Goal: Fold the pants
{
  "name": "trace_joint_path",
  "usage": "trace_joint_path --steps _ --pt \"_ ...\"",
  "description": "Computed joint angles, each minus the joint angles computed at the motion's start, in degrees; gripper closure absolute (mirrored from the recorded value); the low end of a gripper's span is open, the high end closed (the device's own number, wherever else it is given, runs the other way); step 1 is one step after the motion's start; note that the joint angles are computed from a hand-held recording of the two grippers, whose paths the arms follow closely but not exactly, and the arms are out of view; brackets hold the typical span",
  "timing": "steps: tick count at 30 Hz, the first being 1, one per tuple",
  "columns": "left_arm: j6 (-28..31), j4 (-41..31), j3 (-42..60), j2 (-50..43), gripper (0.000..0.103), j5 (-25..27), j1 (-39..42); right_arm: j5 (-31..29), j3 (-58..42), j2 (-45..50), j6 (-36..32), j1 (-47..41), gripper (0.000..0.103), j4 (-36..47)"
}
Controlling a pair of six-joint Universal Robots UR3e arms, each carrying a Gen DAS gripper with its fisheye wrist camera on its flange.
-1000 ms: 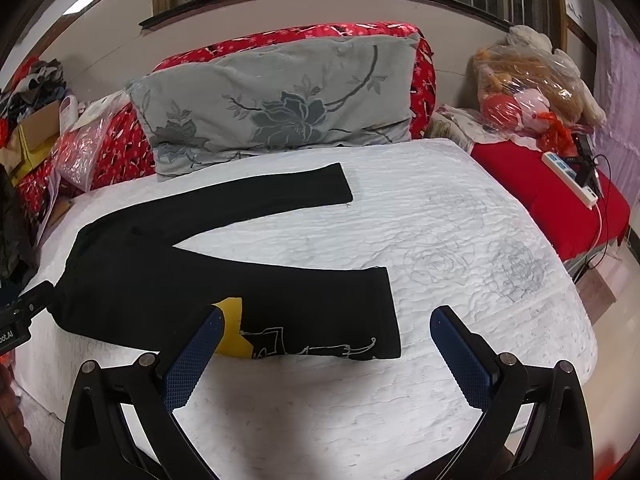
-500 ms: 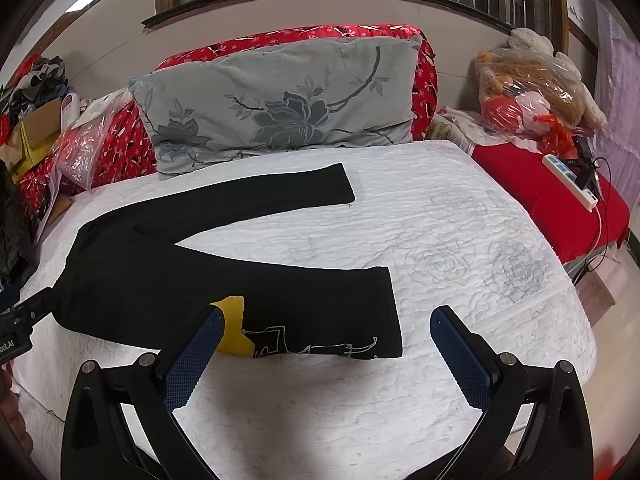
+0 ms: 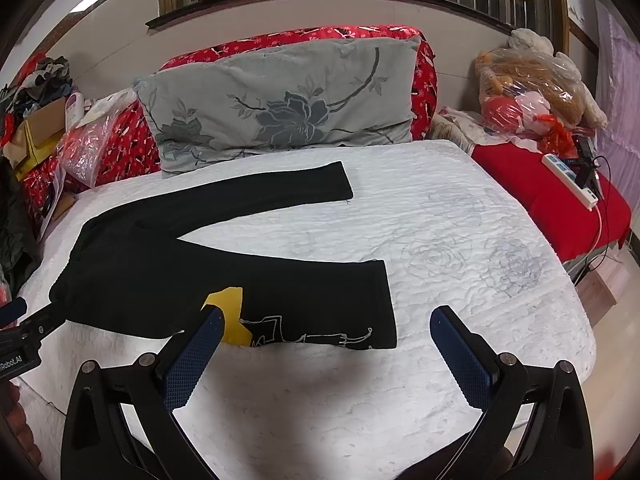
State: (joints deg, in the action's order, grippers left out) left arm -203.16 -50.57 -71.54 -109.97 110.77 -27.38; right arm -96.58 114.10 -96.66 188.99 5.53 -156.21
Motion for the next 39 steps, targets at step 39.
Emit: trace_joint_path --steps 39 --pt "-3.9 -2.5 1.9 -1.2 0.0 0.2 -2.1 3.2 2.6 -2.9 -1.3 -2.6 0.0 0.7"
